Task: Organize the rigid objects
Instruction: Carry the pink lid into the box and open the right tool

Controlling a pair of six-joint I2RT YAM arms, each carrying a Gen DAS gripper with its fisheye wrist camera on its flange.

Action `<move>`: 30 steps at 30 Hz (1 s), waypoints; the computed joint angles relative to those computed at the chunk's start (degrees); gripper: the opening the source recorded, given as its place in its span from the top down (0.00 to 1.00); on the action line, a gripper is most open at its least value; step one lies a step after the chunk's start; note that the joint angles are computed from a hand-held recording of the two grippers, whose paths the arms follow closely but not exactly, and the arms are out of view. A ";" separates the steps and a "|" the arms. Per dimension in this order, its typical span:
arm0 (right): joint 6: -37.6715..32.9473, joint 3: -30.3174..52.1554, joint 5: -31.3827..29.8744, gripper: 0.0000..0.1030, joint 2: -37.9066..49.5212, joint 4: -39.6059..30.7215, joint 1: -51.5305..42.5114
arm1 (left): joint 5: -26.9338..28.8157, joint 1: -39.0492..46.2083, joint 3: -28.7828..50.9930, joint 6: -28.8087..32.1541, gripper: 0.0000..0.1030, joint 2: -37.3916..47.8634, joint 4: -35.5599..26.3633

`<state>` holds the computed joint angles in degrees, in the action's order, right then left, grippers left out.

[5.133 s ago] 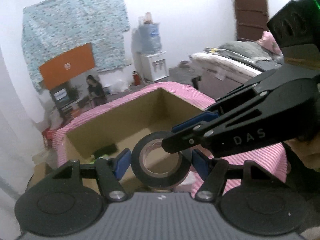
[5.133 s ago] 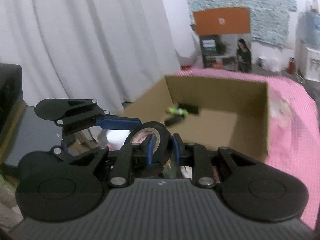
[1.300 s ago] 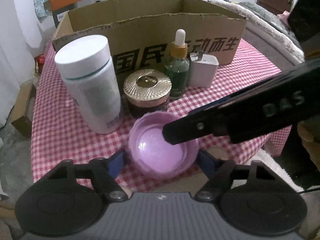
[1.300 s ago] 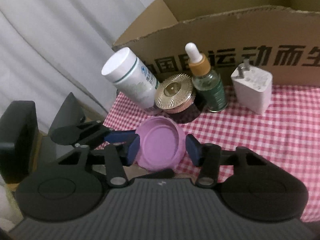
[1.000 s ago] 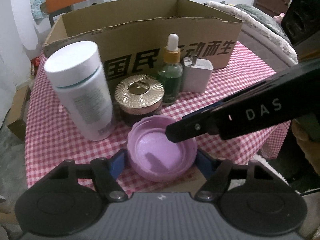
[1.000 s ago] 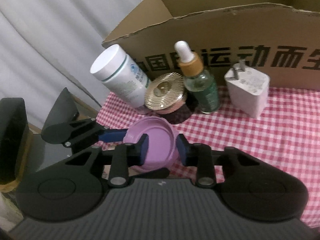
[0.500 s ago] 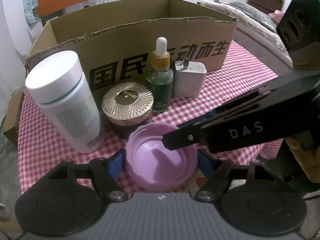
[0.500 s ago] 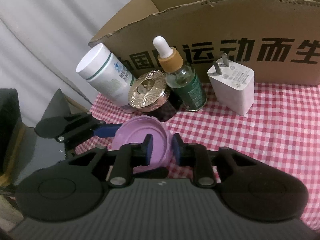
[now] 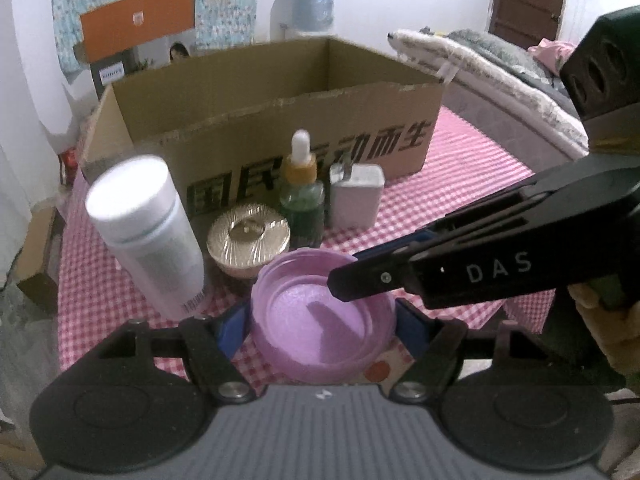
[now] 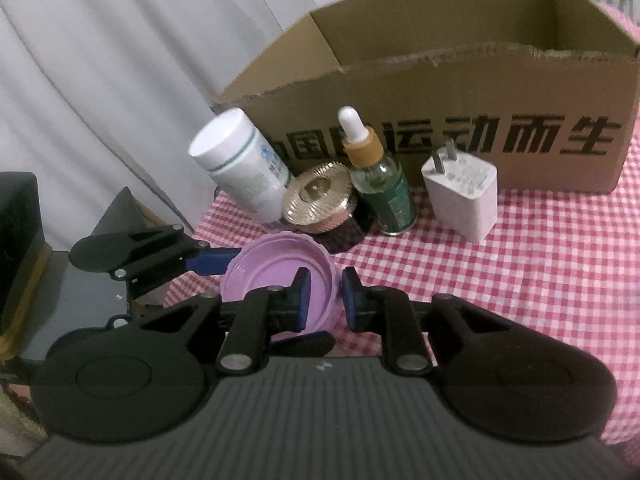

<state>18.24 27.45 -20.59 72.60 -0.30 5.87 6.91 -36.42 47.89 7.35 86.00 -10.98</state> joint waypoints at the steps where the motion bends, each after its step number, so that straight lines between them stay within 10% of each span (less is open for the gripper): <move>1: 0.13 0.01 0.25 0.84 -0.92 -0.31 0.17 | -0.30 -0.35 -0.19 -0.12 0.26 -0.68 0.20; 14: -6.38 8.33 -2.60 0.84 -13.84 -12.70 -5.35 | -3.51 -2.24 6.02 0.03 0.26 -6.35 -0.14; 21: -11.75 23.66 -7.41 0.84 -0.77 -16.85 -9.32 | -0.18 1.53 20.80 0.29 0.26 3.58 -5.83; 30: -16.74 55.39 -11.55 0.84 28.97 -33.08 -12.47 | 3.26 6.23 59.89 3.15 0.26 31.76 -30.33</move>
